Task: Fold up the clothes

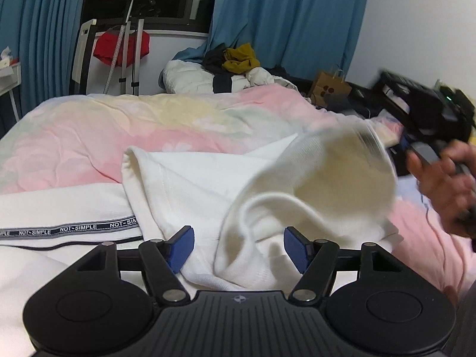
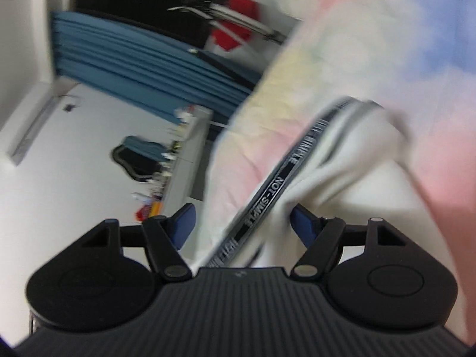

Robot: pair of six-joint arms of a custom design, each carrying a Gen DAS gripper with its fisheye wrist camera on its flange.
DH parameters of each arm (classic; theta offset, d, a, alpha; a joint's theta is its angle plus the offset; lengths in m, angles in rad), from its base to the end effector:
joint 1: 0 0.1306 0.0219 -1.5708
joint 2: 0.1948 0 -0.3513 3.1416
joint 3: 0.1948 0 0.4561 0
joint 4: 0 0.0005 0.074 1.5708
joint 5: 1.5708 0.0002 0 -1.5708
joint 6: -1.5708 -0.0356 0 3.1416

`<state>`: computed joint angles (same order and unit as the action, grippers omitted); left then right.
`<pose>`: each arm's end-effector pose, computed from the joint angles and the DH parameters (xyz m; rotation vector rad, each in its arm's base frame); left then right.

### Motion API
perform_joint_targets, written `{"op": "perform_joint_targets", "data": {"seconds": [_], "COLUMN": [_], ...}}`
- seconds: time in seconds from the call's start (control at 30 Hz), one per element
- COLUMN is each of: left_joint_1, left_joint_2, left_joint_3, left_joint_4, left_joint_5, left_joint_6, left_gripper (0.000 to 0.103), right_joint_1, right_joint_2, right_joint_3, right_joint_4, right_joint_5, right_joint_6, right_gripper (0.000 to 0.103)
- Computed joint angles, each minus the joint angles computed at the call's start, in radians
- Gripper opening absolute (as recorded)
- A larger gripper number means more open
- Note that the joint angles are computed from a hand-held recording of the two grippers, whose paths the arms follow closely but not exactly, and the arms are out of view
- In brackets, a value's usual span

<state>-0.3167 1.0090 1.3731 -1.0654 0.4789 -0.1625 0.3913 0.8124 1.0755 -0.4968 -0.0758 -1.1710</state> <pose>0.3773 -0.1414 0.5526 0.7776 2.1138 -0.6248 0.3515 0.1474 0.5206 0.6929 1.8413 1.1466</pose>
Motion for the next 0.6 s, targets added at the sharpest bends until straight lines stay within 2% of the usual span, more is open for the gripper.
{"op": "perform_joint_targets", "data": {"seconds": [0.23, 0.27, 0.33, 0.37, 0.5, 0.6], "left_joint_1": [0.002, 0.003, 0.01, 0.016, 0.06, 0.088], "left_joint_2": [0.019, 0.023, 0.029, 0.032, 0.05, 0.064], "left_joint_3": [0.008, 0.01, 0.01, 0.011, 0.018, 0.027], "left_joint_4": [-0.011, -0.01, -0.006, -0.003, 0.013, 0.019], "left_joint_5": [0.056, 0.06, 0.077, 0.089, 0.188, 0.249], "left_joint_6": [0.034, 0.043, 0.062, 0.076, 0.179, 0.256], "left_gripper": [0.065, 0.065, 0.065, 0.065, 0.065, 0.063], "right_joint_1": [0.001, 0.001, 0.031, 0.044, 0.061, 0.116], "right_joint_2": [0.073, 0.097, 0.115, 0.116, 0.119, 0.132], "right_joint_3": [0.036, 0.069, 0.123, 0.134, 0.184, 0.238], "right_joint_4": [0.173, 0.139, 0.021, -0.013, -0.157, -0.34], "right_joint_5": [0.036, 0.053, 0.16, 0.204, 0.212, 0.296], "right_joint_6": [0.106, 0.145, 0.24, 0.266, 0.315, 0.399], "right_gripper": [0.073, 0.073, 0.073, 0.073, 0.073, 0.073]}}
